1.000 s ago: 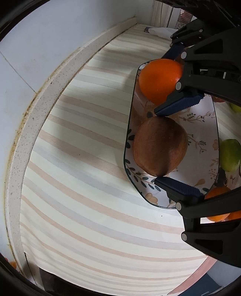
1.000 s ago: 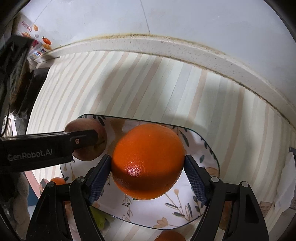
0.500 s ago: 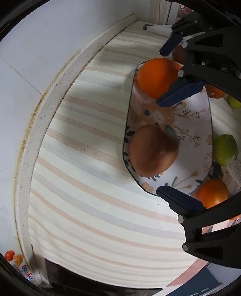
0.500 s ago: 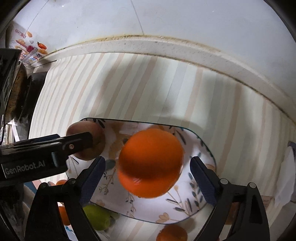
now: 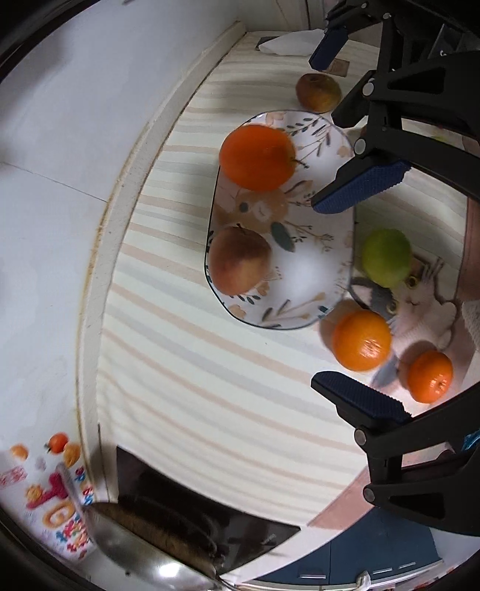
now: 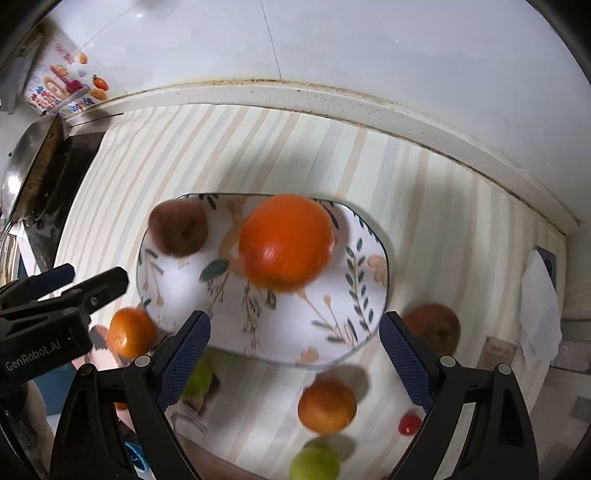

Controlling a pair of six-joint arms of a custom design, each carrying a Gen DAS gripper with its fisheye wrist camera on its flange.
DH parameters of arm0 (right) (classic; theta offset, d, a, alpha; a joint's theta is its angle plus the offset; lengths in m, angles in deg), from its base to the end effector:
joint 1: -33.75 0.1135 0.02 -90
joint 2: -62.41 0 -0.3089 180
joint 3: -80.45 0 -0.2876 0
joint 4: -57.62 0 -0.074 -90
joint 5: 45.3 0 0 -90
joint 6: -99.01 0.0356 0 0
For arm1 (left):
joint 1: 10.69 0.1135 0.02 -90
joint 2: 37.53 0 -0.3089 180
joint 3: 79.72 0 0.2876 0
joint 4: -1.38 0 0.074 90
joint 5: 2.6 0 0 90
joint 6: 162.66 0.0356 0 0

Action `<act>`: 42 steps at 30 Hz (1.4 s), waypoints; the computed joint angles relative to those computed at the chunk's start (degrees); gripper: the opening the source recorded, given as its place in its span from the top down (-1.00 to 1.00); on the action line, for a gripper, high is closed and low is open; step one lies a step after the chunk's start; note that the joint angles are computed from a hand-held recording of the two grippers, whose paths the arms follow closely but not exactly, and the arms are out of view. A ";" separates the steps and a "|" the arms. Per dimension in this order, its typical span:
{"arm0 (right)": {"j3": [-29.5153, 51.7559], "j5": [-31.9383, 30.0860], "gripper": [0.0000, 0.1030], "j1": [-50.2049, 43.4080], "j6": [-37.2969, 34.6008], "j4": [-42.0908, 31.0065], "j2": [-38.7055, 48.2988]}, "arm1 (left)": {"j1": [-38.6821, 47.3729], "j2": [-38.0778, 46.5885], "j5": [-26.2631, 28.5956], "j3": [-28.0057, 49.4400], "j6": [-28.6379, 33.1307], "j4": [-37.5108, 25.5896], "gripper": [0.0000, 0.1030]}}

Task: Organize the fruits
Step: 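Lift both open tools away from the plate, then grasp the green apple with the left tool while the right tool grasps the orange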

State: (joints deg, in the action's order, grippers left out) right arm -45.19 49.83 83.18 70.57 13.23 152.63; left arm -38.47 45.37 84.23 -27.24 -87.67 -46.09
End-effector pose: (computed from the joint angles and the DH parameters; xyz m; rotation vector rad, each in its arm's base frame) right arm 0.1798 0.2052 0.1460 0.3249 2.9509 0.1333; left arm 0.2246 -0.1161 0.1673 0.3167 2.9073 -0.0378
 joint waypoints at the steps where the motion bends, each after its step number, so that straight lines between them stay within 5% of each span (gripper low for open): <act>1: 0.11 0.78 -0.84 1.52 1.30 -1.28 -1.19 | -0.30 -1.55 -0.34 -0.32 -0.34 -0.64 -0.69; 14: 6.77 12.26 -0.84 18.71 16.87 -21.00 -13.29 | -10.36 -25.95 -6.31 -3.05 -8.26 -14.75 -0.69; 26: 13.70 18.52 -0.84 31.61 31.12 -33.25 -15.29 | -16.66 -34.66 -8.91 -2.40 -14.31 -22.02 -0.70; 32: 8.42 15.75 -0.84 32.85 35.87 -28.36 -17.85 | -13.57 -31.17 -6.26 -6.17 -13.00 -18.56 -0.70; 42: -16.13 2.86 -0.84 22.54 34.11 2.74 -15.76 | -10.76 -3.30 -0.37 -13.01 -8.71 2.49 -0.69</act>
State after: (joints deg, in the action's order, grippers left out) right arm -61.33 52.69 105.72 104.68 15.97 136.87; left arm -49.23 42.07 83.86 -40.24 -96.38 -43.60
